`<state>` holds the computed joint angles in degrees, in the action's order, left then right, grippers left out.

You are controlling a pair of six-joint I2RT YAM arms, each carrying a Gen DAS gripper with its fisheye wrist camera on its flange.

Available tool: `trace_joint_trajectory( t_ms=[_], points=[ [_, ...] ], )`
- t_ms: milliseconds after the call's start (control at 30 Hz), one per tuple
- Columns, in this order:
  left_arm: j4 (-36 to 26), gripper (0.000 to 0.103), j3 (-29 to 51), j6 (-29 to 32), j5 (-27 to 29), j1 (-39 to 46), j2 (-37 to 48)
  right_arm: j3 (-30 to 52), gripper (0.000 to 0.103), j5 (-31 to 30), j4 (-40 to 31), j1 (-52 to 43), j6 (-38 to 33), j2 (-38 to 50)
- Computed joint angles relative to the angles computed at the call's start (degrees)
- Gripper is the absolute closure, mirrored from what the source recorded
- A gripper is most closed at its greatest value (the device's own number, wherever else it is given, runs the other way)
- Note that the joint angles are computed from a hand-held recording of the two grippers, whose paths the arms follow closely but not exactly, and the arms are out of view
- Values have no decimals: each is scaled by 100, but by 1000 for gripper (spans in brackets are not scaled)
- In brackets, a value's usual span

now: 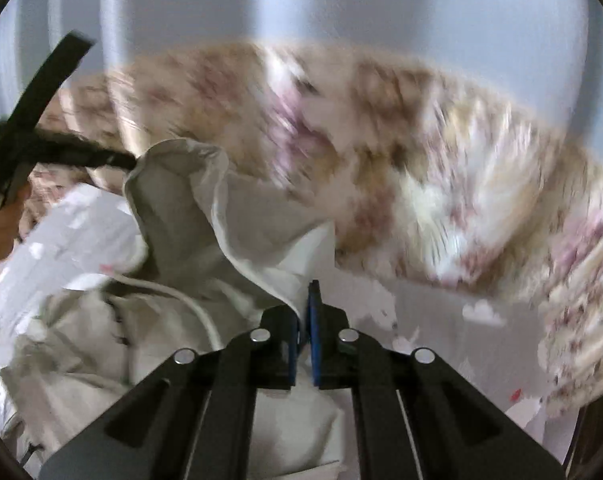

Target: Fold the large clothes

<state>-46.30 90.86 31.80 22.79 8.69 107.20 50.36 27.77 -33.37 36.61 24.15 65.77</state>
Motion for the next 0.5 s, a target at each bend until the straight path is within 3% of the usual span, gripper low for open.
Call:
trace_joint_trajectory(
  t_ms=[67,167,200,267,300,333,400,433,500],
  points=[
    [-395,103,-837,756,871,945,-902,169,99,571,-386,769,253,-284],
    [-1344,103,-1775,2632,1952,2666,-1797,300,99,1629,-1352,2329,1287,-726],
    [-1922,103,-1998,3594,2139,3386,-1912,344,99,2028,-1935,3049,2016,-805],
    [-2166,103,-2517,4768,2124,4278,-1990,272,99,2222,-2844,4089,3430,-759],
    [-1968,103,-3047,5428,1895,4744,-2063,157,95,2073,-3011,4323,3858,-679],
    [-1657,101,-3443,5703,1671,4921,-2136,-74,95,1705,-3042,4475,4179,-642],
    [-314,97,-4427,5980,960,5250,-2116,-703,91,988,-2962,4665,4770,-531],
    [153,90,-4689,5976,779,5305,-2085,-919,88,729,-2992,4752,5044,-504],
    [614,78,-4791,6169,598,5716,-1841,-1205,74,511,-3310,5277,5930,-651]
  ],
)
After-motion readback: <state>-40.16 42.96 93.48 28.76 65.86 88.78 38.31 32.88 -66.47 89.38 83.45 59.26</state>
